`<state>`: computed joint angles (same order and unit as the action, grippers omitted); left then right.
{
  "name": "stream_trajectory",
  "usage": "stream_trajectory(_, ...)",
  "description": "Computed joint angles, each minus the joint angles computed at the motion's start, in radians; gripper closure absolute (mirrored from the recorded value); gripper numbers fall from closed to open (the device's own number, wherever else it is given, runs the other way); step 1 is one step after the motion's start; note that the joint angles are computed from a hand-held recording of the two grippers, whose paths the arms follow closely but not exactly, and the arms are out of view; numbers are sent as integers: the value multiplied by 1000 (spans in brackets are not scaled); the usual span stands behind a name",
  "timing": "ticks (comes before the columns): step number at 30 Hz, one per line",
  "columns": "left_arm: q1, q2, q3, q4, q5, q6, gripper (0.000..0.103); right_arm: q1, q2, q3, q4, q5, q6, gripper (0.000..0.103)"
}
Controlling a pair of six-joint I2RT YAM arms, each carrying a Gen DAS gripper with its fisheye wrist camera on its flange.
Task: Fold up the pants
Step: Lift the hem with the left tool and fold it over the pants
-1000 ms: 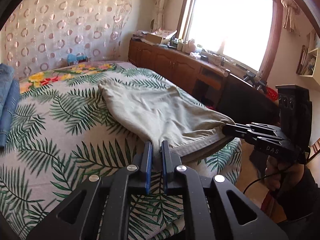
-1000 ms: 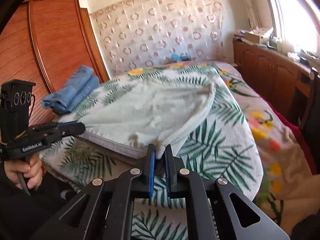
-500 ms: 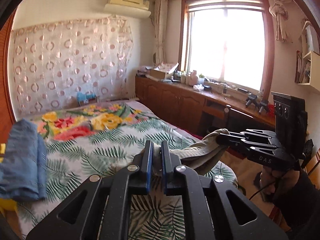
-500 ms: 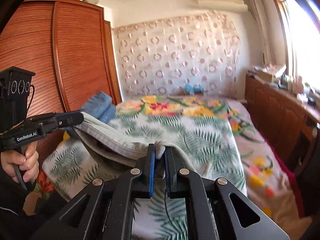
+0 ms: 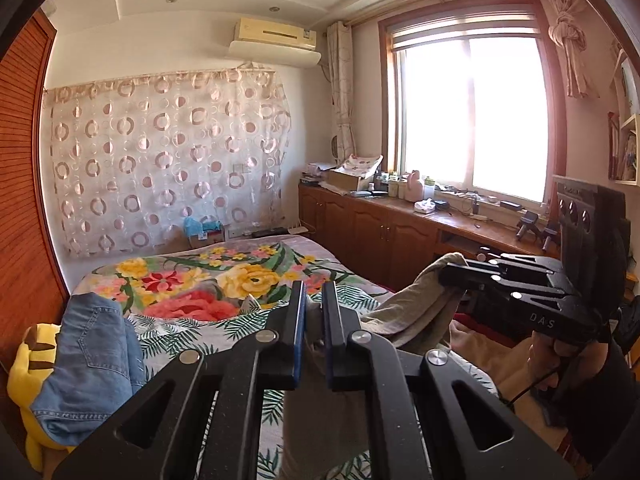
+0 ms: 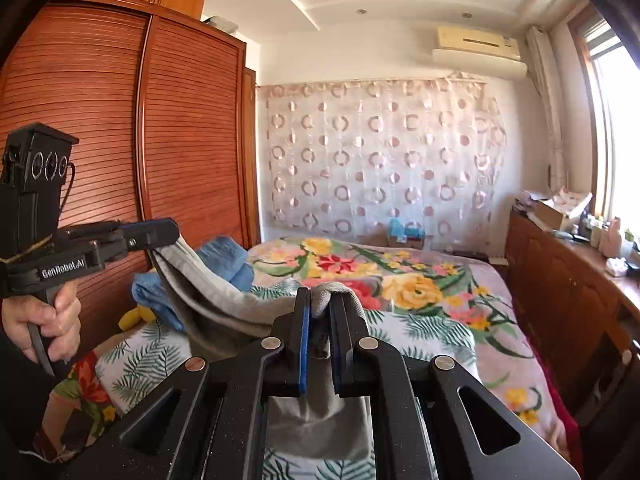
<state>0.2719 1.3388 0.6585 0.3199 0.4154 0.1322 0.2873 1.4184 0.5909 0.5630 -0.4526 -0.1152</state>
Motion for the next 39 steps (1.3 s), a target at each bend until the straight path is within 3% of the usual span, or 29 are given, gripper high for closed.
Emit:
stream_trajectory(7, 59, 260, 164, 53, 15, -4, 95, 2, 240, 207, -10, 2, -63, 96)
stream_trajectory(9, 69, 342, 235, 58, -1, -9, 95, 10, 240, 231, -45, 13, -74, 96)
stream_trajectory(13, 71, 444, 395, 11, -24, -25, 95, 42, 350, 430, -151, 57, -94, 96)
stream_trajectory(18, 57, 453, 550, -60, -59, -28, 95, 78, 464, 705, -271, 120, -78, 96)
stream_trajectory(22, 55, 459, 611, -88, -94, 0, 95, 96, 532, 855, -294, 138, -71, 96)
stream_trajectory(25, 63, 483, 577, -88, -90, 15, 95, 89, 552, 860, -289, 105, -55, 96)
stream_trajectory(29, 72, 483, 399, -3, -88, 45, 95, 84, 610, 806, -296, 69, -42, 96)
stream_trajectory(34, 98, 447, 175, 103, -44, 32, 95, 109, 623, 642, -260, 55, -58, 96)
stream_trajectory(39, 103, 432, 14, 183, -36, 35, 95, 149, 549, 454, -189, 112, -82, 96)
